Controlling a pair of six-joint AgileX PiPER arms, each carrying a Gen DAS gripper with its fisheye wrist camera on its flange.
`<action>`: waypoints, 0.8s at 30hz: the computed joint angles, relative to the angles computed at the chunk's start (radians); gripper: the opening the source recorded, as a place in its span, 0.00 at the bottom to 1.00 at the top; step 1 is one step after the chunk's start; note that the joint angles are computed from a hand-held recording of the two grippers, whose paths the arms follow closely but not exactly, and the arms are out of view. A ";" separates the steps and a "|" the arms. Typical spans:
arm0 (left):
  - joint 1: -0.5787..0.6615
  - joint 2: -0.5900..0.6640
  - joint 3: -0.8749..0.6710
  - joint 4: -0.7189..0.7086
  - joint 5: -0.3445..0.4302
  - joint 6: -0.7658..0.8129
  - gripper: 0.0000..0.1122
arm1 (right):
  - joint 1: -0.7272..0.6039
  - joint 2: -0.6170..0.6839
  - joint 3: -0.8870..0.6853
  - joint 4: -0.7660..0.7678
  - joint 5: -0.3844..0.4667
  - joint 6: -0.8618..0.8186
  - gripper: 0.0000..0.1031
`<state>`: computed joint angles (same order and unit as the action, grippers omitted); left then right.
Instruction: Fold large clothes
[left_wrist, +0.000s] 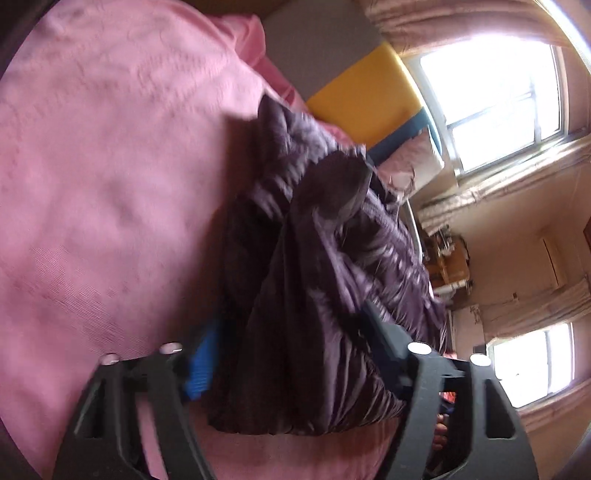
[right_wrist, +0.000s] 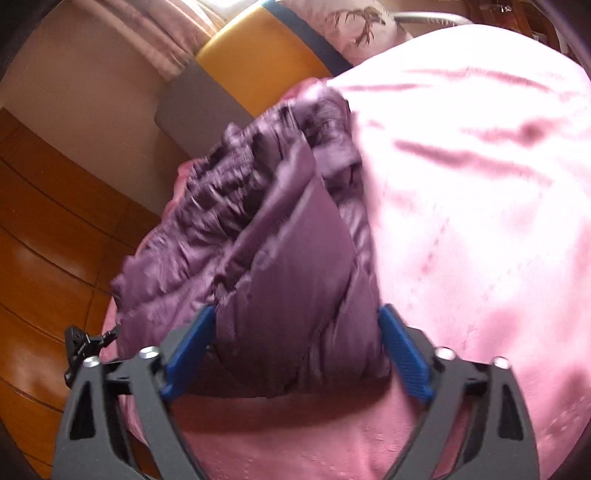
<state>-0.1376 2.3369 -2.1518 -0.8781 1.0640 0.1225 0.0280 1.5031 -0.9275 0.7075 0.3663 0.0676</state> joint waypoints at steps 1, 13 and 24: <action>-0.009 0.002 0.001 0.010 -0.003 0.008 0.40 | 0.009 0.004 -0.002 -0.010 -0.006 0.011 0.61; 0.010 -0.234 0.401 -0.063 -0.087 0.272 0.10 | 0.065 -0.177 0.096 -0.055 0.083 0.060 0.25; 0.127 -0.651 0.973 -0.080 -0.058 0.472 0.17 | 0.283 -0.432 0.099 -0.591 0.320 0.560 0.45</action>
<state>-0.0106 1.6856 -1.1785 -0.9583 1.0055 0.5941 0.3113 1.0707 -0.8283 0.1161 0.6860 0.6273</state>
